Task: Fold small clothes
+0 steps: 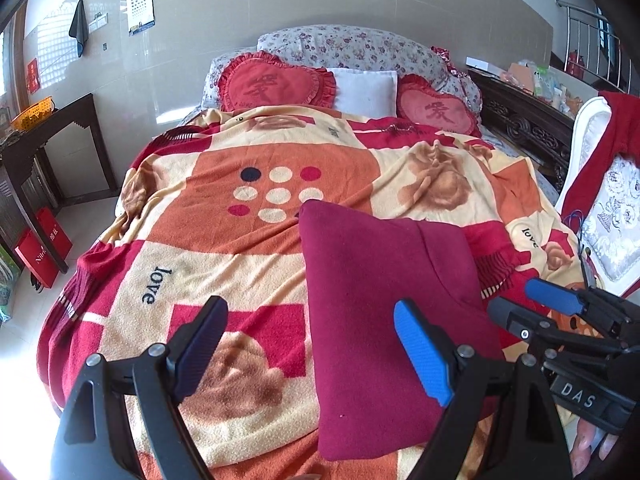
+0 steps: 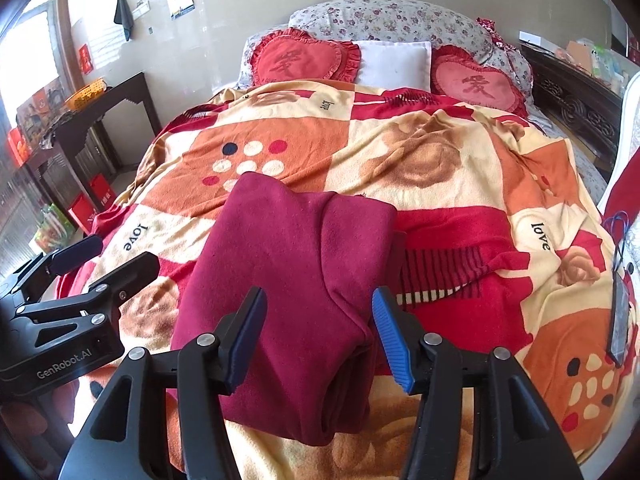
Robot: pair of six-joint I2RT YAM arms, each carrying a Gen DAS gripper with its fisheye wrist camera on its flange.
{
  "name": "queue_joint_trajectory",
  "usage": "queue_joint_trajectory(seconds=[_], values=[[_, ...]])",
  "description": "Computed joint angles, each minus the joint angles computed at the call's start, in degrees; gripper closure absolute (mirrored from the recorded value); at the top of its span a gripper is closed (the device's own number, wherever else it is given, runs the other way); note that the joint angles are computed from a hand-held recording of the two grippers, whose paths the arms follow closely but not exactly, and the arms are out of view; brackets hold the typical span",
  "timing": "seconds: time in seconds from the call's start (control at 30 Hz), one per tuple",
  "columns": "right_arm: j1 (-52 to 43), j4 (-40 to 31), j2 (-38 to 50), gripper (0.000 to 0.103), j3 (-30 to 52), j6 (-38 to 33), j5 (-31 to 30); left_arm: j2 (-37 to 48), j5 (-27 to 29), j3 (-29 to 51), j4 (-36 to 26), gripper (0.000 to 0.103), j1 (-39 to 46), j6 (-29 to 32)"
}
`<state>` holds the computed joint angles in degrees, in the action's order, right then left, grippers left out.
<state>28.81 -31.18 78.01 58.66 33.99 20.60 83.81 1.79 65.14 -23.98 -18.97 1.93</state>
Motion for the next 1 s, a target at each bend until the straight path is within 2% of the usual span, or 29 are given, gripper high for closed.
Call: queue_joint_trajectory(seconds=[0.57, 1.0], values=[[1.5, -0.6, 1.2, 0.062, 1.4, 0.5, 1.3, -1.9, 0.0, -1.4, -0.1, 0.015, 0.2, -0.1], [0.9, -0.4, 1.8, 0.062, 1.0, 0.7, 0.2, -1.3, -0.3, -1.3, -0.4, 0.015, -0.2, -0.4]])
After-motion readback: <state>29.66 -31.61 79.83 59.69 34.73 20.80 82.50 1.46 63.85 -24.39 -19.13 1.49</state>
